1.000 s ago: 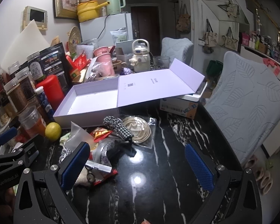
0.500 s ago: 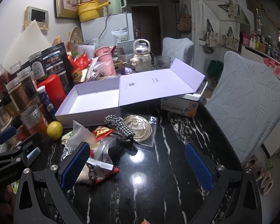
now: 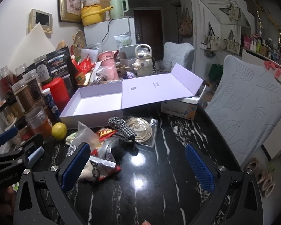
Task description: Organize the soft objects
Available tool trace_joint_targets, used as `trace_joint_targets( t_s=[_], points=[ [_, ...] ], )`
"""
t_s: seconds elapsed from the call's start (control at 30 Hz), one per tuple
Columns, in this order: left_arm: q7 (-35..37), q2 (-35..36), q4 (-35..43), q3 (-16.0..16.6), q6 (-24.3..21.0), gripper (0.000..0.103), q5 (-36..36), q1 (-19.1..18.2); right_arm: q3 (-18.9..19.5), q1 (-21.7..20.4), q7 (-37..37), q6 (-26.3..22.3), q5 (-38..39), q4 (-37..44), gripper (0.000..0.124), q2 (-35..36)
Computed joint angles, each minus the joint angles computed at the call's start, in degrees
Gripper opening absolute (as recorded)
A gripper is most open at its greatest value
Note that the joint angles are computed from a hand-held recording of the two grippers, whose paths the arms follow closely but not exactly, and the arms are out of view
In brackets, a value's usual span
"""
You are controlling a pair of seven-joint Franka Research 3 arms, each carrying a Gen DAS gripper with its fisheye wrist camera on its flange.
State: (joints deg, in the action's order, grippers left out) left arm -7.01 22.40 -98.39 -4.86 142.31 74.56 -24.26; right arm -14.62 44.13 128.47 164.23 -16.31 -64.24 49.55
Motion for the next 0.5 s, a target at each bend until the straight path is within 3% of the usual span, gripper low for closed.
trace_joint_targets(
  t_s=[0.27, 0.37, 0.5],
  points=[
    [2.31, 0.36, -0.98, -0.51, 0.95, 0.103, -2.87, 0.24, 2.31, -1.34, -4.24, 4.39, 2.07, -5.04, 0.103, -2.39],
    [2.82, 1.10, -1.13, -0.50, 3.79, 0.103, -4.48, 0.93, 5.68, -3.35, -8.57, 4.91, 4.88, -5.52, 0.103, -2.35],
    [3.04, 2.10, -1.25, 0.17, 8.03, 0.103, -5.84, 1.42, 7.31, -4.27, -12.35, 5.02, 8.28, -4.99, 0.103, -1.41]
  ],
)
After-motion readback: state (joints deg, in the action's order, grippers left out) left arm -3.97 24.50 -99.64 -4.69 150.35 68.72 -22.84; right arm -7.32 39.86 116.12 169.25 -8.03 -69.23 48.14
